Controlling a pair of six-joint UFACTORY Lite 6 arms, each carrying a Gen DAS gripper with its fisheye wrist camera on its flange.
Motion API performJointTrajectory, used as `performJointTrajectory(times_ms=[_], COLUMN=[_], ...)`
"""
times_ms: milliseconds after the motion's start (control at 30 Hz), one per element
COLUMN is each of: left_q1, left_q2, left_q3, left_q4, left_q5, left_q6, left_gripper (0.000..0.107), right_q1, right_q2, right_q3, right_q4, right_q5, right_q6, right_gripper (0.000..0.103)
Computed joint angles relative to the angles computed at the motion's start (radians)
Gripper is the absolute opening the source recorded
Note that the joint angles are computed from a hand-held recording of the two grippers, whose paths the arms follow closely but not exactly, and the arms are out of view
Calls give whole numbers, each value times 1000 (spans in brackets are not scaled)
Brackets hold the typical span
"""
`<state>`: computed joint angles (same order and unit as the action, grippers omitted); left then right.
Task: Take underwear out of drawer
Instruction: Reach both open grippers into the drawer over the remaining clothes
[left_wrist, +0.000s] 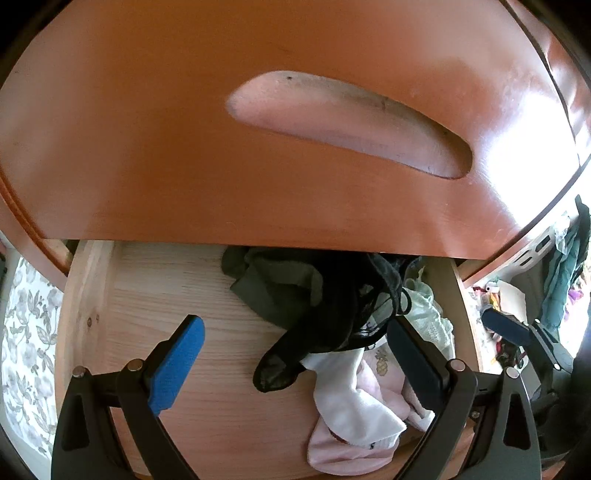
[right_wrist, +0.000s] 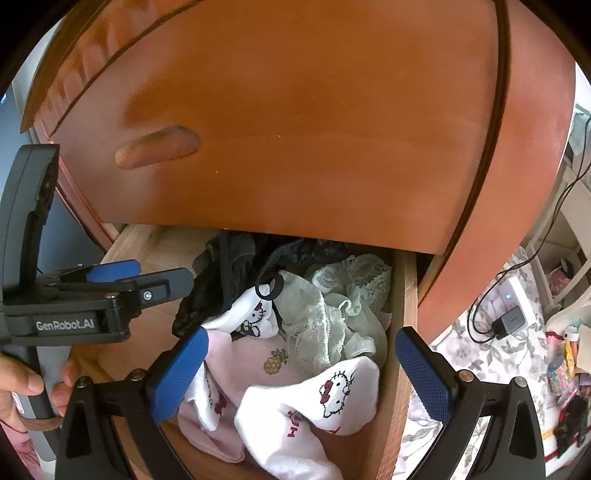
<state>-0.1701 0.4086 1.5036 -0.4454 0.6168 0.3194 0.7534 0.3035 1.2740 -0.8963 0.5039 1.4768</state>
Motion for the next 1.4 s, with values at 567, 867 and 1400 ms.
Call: performJointTrajectory(times_ms=[567,867,1400], left_q1=[-54,-52,49], left_q2=[161,209,12], left_q3=[186,223,-35], left_q4=[39,13,-143], left_q5=[113,134,66], left_q6=[-74,-70,135], left_gripper=[70,8,2], right_q1=[-16,-12,-16], right_q2=[20,24,25], right_q3=[28,29,30], right_q4=[101,91,97], right_q5=[10,14,16], right_q6=[-86,-81,-85], right_gripper=[103,103,103])
